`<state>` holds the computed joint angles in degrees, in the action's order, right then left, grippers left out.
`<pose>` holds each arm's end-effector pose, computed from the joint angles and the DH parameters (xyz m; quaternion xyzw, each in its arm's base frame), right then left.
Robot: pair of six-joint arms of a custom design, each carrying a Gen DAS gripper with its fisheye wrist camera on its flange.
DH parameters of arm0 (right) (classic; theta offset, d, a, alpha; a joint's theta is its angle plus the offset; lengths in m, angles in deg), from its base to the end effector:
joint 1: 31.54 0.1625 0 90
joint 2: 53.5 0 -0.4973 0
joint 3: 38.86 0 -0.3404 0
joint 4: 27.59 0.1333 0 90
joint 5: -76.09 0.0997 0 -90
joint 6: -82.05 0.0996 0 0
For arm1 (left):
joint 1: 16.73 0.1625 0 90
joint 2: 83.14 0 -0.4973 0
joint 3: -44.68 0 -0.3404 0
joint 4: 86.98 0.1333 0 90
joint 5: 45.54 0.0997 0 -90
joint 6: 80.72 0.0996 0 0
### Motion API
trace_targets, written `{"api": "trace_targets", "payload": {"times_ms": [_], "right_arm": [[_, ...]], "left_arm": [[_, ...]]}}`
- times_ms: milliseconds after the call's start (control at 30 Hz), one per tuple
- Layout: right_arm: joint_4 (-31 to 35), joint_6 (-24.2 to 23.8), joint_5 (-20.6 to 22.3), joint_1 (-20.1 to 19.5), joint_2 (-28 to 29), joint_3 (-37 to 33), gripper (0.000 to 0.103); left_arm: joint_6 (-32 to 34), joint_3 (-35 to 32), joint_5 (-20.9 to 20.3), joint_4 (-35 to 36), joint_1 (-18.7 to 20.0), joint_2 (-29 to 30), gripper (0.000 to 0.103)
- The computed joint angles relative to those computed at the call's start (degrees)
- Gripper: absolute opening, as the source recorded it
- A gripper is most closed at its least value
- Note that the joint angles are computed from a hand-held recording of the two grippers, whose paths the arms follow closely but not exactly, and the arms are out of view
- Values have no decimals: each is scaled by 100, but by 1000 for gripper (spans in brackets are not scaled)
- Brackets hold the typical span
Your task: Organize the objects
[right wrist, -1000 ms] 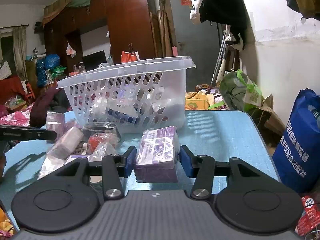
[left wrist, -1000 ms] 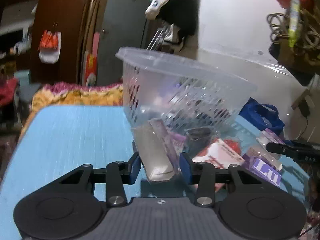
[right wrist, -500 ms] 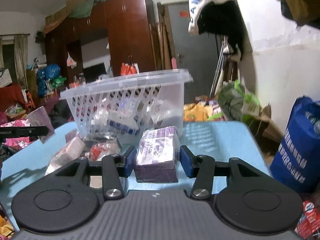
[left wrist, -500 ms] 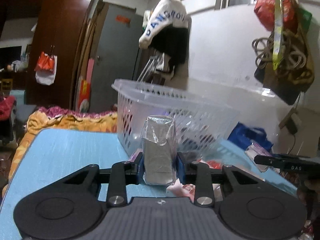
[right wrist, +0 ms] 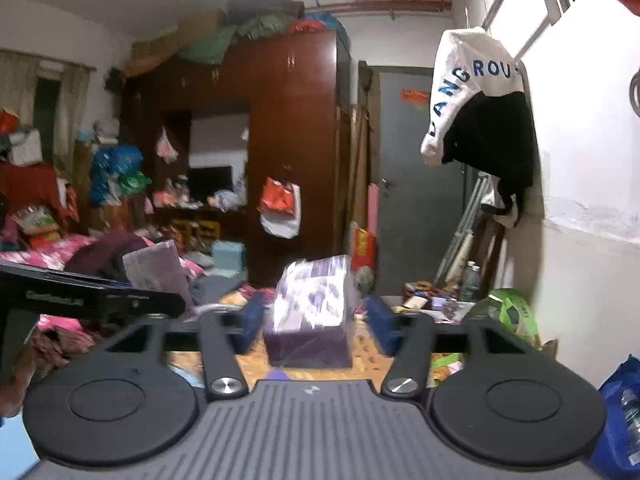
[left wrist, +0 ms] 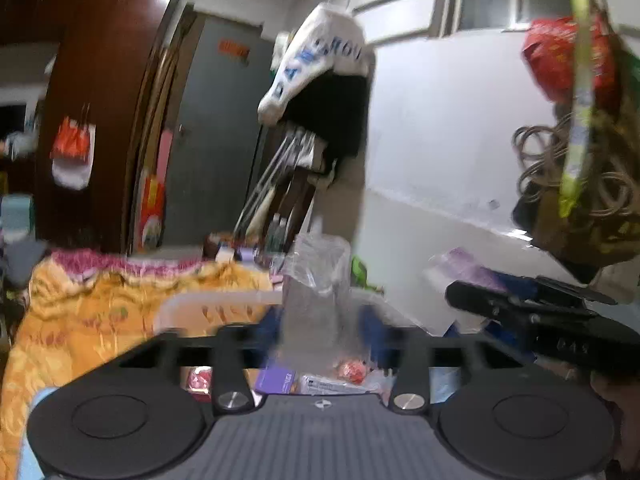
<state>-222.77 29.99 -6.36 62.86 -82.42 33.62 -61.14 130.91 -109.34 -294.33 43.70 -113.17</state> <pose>0.2086 -0.8026 0.2092 0.4351 -0.7391 0.4904 0.1548 -0.2141 -0.7366 0.1727 0.2439 0.8105 -0.5105 0.1513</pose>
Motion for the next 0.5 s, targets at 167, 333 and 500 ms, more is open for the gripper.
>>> {"api": "trace_targets", "payload": {"times_ms": [167,333,500], "right_arm": [[-461,118,101,-144,-156,598,103],[-464,307,815,-691,-811,2036,103],[-69,-202,432,-983,-922,2569,65]], "left_arm": [[116,357,447,-542,-41,24,81],[175,1387,403,-1328,-31,-167,89],[-2,1431,937,-760,213,-15,89]]}}
